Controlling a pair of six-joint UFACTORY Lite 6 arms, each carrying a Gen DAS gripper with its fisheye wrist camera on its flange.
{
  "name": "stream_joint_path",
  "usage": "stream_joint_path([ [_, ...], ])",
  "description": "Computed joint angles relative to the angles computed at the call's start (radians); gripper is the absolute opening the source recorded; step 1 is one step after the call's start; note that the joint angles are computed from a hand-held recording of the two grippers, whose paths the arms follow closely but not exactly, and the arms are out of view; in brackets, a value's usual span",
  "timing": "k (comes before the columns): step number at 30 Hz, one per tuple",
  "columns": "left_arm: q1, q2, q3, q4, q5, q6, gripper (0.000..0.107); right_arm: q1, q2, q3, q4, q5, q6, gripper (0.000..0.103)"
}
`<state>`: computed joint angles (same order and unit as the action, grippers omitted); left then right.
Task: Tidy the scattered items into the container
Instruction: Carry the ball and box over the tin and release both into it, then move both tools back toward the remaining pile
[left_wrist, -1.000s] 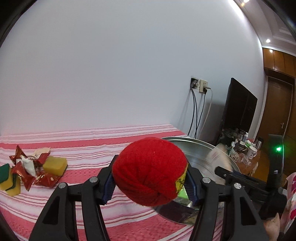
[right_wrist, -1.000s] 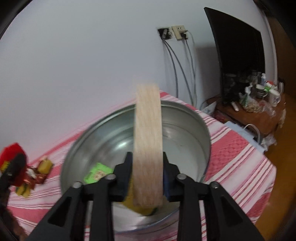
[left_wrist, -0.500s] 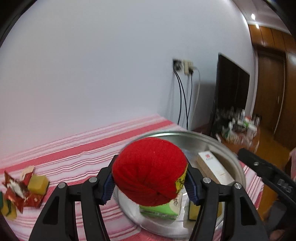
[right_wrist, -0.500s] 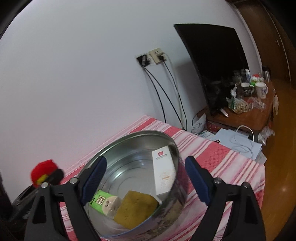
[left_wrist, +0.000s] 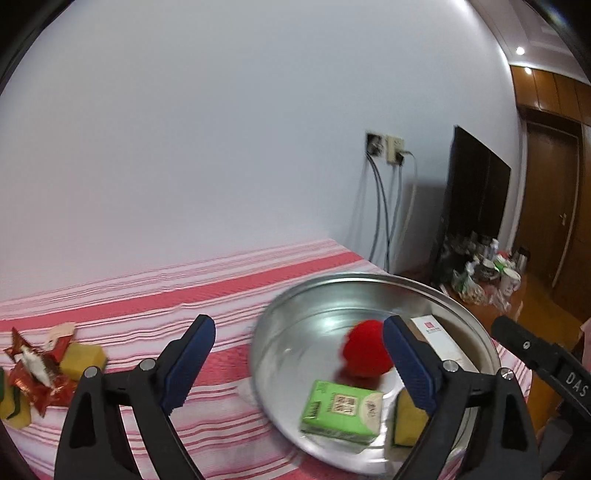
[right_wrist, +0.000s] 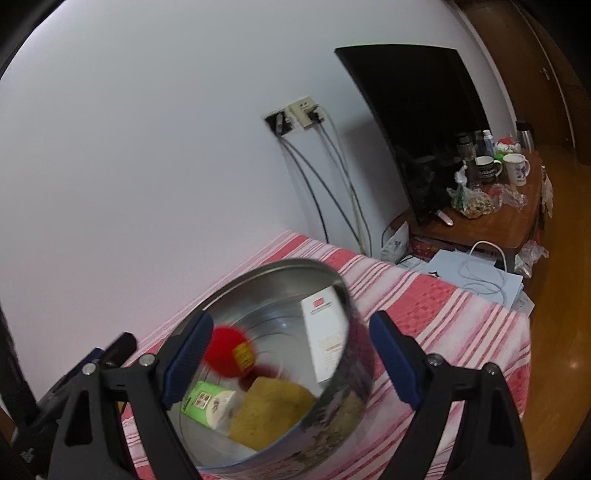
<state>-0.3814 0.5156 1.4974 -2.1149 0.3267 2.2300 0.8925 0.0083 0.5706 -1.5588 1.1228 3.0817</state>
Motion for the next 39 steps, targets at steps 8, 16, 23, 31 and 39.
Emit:
stream_joint_path([
  [8, 0.106, -0.082, -0.155, -0.089, 0.047, 0.103, 0.094, 0.047, 0.106, 0.142, -0.005, 0.03, -0.064, 0.089],
  [16, 0.349, -0.124, -0.25, -0.021, 0.164, -0.006, 0.094, 0.11, 0.322, 0.434, -0.065, 0.027, -0.214, 0.089],
  [23, 0.516, -0.098, -0.232, -0.084, 0.175, 0.035, 0.094, 0.123, 0.527, 0.711, -0.113, -0.057, -0.36, 0.093],
  [31, 0.676, 0.004, -0.145, -0.135, 0.133, 0.065, 0.094, 0.064, 0.738, 1.02, -0.123, -0.219, -0.536, 0.093],
  [39, 0.739, 0.059, -0.071, -0.121, 0.142, 0.013, 0.094, 0.054, 0.91, 1.293, -0.094, -0.255, -0.665, 0.093],
])
